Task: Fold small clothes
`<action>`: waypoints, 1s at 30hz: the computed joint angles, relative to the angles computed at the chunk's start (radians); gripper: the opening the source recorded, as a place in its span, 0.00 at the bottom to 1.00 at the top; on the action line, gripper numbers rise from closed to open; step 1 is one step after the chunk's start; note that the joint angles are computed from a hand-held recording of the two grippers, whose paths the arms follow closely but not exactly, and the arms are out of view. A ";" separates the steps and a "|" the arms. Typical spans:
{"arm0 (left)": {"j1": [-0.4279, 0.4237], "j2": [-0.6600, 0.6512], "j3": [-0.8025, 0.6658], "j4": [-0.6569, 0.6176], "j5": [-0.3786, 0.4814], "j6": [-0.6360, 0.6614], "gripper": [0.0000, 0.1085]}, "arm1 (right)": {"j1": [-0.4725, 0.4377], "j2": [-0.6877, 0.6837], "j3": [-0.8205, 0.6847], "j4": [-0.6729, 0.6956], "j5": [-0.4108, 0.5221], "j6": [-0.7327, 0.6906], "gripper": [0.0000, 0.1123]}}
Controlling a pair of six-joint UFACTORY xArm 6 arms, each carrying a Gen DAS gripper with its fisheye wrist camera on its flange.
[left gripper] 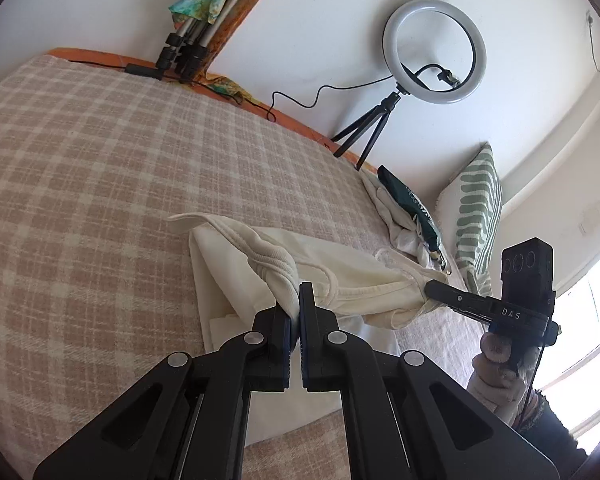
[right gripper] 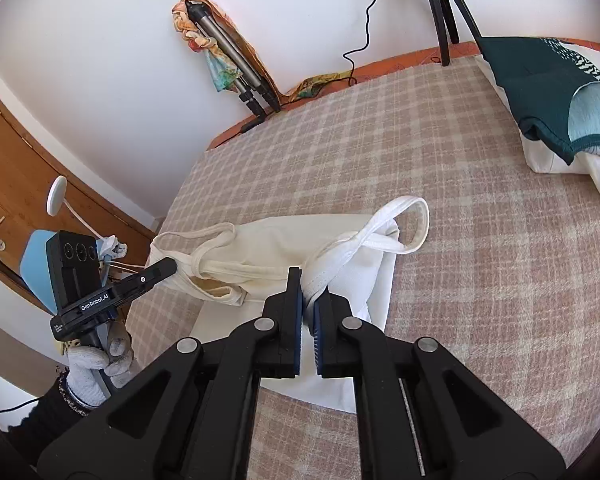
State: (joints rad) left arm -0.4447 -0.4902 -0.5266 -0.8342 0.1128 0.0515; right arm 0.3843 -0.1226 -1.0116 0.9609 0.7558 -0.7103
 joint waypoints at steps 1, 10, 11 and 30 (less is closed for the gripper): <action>-0.003 -0.008 0.020 0.041 -0.001 -0.043 0.01 | 0.000 -0.008 0.020 -0.007 -0.006 0.004 0.05; -0.013 -0.112 0.115 0.220 0.127 -0.186 0.08 | -0.026 -0.093 0.130 -0.093 0.032 0.048 0.08; -0.007 -0.132 0.120 0.293 0.158 -0.235 0.11 | -0.027 -0.111 0.141 -0.115 0.039 0.051 0.11; 0.027 0.022 -0.143 0.527 0.270 -0.220 0.14 | 0.104 0.029 -0.026 -0.343 -0.096 0.123 0.33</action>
State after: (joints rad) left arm -0.4179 -0.4679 -0.6700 -0.3076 0.3825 -0.1686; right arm 0.4884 -0.0941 -1.0376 0.6182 0.6603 -0.5875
